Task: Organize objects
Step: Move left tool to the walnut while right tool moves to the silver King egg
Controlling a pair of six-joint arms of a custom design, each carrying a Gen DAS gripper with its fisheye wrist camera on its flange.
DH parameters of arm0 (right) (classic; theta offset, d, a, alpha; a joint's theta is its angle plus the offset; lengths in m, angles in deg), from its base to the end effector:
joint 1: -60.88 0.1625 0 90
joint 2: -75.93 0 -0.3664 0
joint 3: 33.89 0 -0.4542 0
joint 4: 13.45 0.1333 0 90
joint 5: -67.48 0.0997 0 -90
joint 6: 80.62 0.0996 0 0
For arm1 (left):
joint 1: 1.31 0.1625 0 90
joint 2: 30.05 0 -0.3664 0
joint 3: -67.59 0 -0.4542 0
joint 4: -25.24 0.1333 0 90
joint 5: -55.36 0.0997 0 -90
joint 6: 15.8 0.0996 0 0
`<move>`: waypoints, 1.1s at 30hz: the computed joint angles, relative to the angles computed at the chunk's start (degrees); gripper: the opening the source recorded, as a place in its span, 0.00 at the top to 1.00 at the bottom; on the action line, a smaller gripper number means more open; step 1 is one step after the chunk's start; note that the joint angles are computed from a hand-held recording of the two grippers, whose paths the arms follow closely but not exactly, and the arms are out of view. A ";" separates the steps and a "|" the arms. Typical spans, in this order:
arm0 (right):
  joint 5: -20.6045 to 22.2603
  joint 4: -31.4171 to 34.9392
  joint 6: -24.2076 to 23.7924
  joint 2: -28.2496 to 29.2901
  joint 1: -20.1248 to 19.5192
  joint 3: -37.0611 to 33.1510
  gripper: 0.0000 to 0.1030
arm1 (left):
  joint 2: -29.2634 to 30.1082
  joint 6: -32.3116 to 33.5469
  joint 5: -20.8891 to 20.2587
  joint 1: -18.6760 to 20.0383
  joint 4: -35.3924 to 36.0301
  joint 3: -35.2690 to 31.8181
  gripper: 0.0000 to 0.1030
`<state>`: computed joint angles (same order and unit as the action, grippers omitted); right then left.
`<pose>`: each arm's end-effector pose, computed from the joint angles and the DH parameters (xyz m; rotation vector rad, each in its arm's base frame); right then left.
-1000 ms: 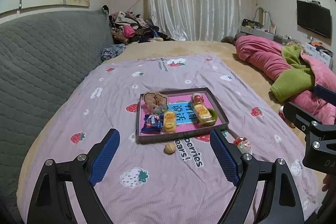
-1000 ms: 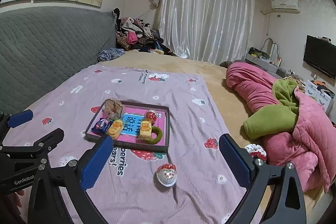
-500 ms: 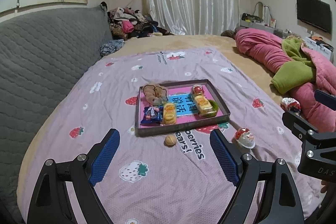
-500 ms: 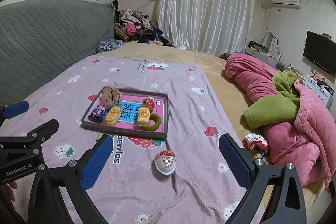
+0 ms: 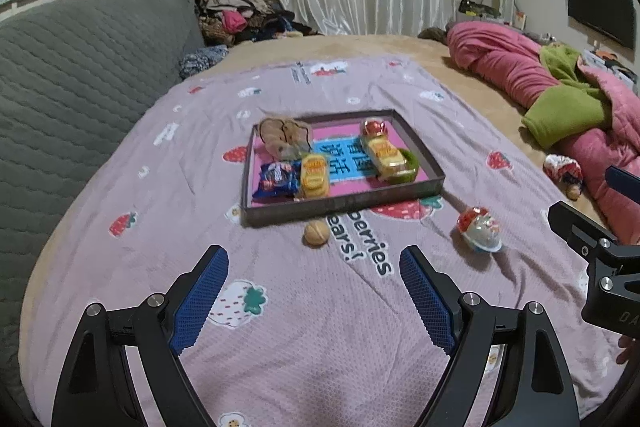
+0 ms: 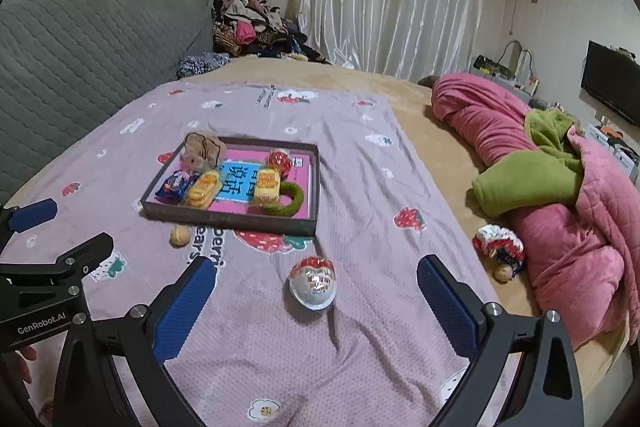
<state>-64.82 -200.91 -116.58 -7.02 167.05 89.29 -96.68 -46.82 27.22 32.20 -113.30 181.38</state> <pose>0.2050 -0.4691 0.2767 0.5201 -2.0634 0.9806 -0.3407 -0.4908 0.1212 0.4709 2.1561 -0.9337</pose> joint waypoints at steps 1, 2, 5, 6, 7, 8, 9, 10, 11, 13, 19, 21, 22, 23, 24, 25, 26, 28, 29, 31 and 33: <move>-0.03 0.35 0.32 0.23 -0.27 -0.03 0.01 | 0.31 0.21 -0.27 0.25 -0.25 -0.07 0.14; 0.10 0.57 0.35 0.44 -0.70 0.02 0.01 | 0.60 0.25 -0.52 0.51 -0.24 -0.17 0.14; 0.50 0.49 0.44 1.11 -2.02 0.12 0.01 | 1.45 0.48 -1.37 1.46 -0.80 -0.32 0.14; 0.71 0.50 0.51 1.18 -2.35 0.18 0.01 | 1.74 0.76 -1.84 1.92 -1.26 -0.34 0.14; 0.78 0.60 0.80 1.47 -2.87 0.16 0.01 | 2.04 0.82 -2.18 2.34 -1.51 -0.39 0.14; 0.96 0.66 0.91 1.61 -3.25 0.19 0.01 | 2.41 0.82 -2.43 2.81 -1.59 -0.52 0.14; 1.16 0.71 0.99 1.71 -3.64 0.26 0.01 | 2.73 0.94 -2.66 3.21 -1.77 -0.68 0.14; 1.31 0.76 1.10 2.01 -4.12 0.18 0.01 | 3.14 0.81 -2.96 3.72 -1.70 -0.92 0.14; 1.37 1.07 1.28 2.33 -4.62 0.08 0.01 | 3.35 0.82 -3.19 4.03 -1.72 -1.07 0.14; 1.67 1.11 1.39 2.69 -5.46 0.04 0.01 | 4.15 1.19 -3.55 4.83 -2.32 -1.44 0.14; 2.71 1.45 2.27 3.71 -7.68 -0.26 0.01 | 6.49 2.51 -4.15 6.82 -3.54 -2.87 0.14; 2.95 1.56 2.52 4.11 -8.28 -0.56 0.01 | 7.30 3.56 -4.58 7.47 -4.73 -3.40 0.14; 3.27 1.48 2.49 4.26 -8.56 -0.61 0.01 | 7.61 3.92 -4.82 7.79 -5.06 -3.70 0.14; 3.43 1.39 2.45 4.50 -8.86 -0.72 0.01 | 7.95 4.03 -4.94 8.11 -5.25 -3.99 0.14; 3.52 1.29 2.47 4.82 -9.16 -0.88 0.01 | 8.37 4.37 -5.14 8.50 -5.71 -4.34 0.14; 3.54 1.42 2.57 5.04 -9.30 -1.09 0.01 | 8.66 4.68 -5.32 8.79 -6.12 -4.61 0.14; 3.61 1.50 2.69 5.47 -9.60 -1.39 0.01 | 8.99 4.79 -5.48 9.15 -6.30 -4.94 0.14; 3.59 1.68 2.84 6.29 -10.04 -2.02 0.01 | 9.80 5.87 -5.96 9.94 -7.27 -5.62 0.14; 3.66 1.59 2.80 6.82 -10.26 -2.41 0.01 | 10.23 6.03 -6.00 10.28 -7.24 -6.06 0.14; 3.62 1.67 2.80 7.79 -10.57 -3.19 0.01 | 11.21 6.81 -6.28 11.09 -7.96 -6.99 0.14; 3.58 1.75 2.74 8.49 -10.81 -3.77 0.01 | 11.93 7.44 -6.81 11.80 -8.70 -7.79 0.14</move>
